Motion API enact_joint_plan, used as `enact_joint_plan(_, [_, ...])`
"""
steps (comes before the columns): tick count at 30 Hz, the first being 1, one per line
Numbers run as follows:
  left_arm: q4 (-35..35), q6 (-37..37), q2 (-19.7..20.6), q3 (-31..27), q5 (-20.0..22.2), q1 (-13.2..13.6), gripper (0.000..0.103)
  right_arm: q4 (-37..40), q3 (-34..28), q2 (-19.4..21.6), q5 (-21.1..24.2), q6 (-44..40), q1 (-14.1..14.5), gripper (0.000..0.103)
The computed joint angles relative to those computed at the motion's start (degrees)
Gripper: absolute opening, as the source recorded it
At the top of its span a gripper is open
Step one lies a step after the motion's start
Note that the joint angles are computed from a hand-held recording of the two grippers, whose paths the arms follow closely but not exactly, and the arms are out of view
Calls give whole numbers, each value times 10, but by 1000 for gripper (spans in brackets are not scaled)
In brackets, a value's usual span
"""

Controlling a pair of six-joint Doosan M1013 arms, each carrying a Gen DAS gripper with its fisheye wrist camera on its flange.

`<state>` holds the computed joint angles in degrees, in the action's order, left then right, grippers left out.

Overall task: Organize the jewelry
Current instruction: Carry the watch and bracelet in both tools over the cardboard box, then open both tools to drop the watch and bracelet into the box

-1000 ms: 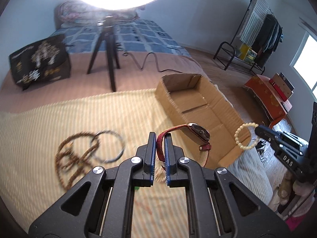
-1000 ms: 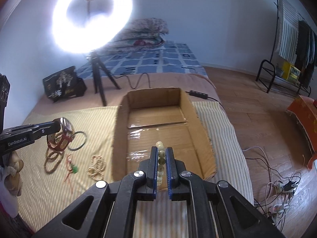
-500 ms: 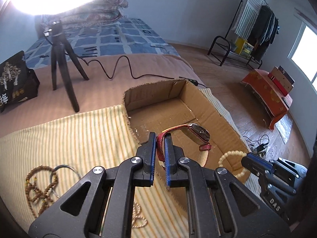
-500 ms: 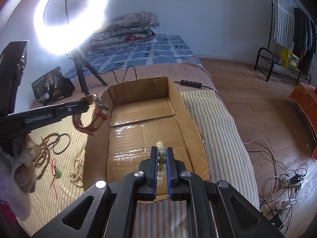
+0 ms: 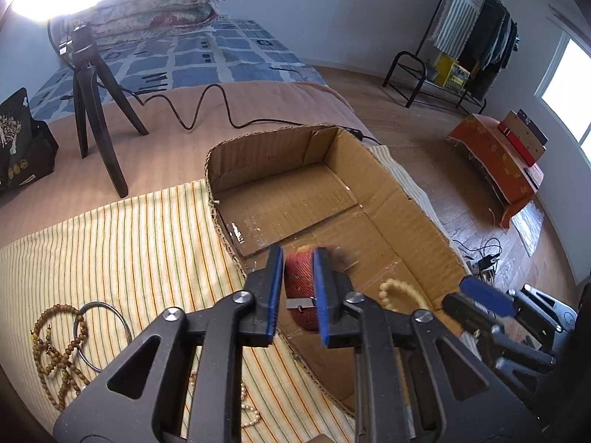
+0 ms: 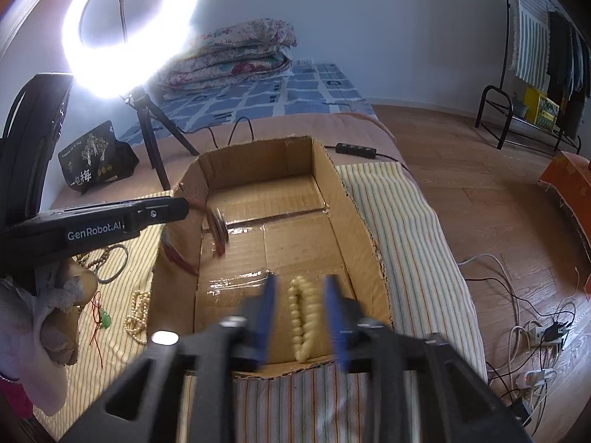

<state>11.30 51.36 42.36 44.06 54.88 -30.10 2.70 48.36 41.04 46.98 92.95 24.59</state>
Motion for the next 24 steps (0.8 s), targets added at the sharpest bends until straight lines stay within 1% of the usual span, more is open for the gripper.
enact_joint_plan(2, [12, -5, -4, 4, -1, -2, 17, -10, 5, -4, -4, 7, 2, 48])
enact_joint_plan(3, [12, -5, -5, 5, -3, -2, 17, -15, 7, -6, -4, 11, 3, 59])
enact_joint_plan(4, [10, -4, -7, 7, -5, -1, 17, -23, 11, -9, -7, 18, 4, 65])
enact_joint_plan(8, [14, -10, -20, 23, -13, -1, 17, -35, 23, -18, -16, 28, 7, 68])
enact_joint_plan(10, [19, -14, -26, 31, -15, -1, 17, -41, 29, -23, -19, 37, 8, 73])
enact_joint_plan(14, [31, -20, -40, 48, -21, -2, 17, -47, 39, -31, -22, 48, 11, 78])
enact_joint_plan(16, [30, -19, -48, 59, -26, -1, 18, -52, 45, -37, -26, 53, 13, 85])
enact_joint_plan(17, [31, -19, -53, 66, -28, -1, 22, -55, 49, -39, -29, 55, 14, 87])
enact_joint_plan(18, [32, -20, -56, 70, -30, 0, 34, -59, 53, -43, -33, 58, 15, 88])
enact_joint_plan(20, [46, -35, -72, 93, -48, 0, 49, -58, 58, -47, -36, 56, 17, 89])
enact_joint_plan(24, [60, -52, -92, 123, -64, 2, 50, -61, 67, -56, -41, 53, 23, 93])
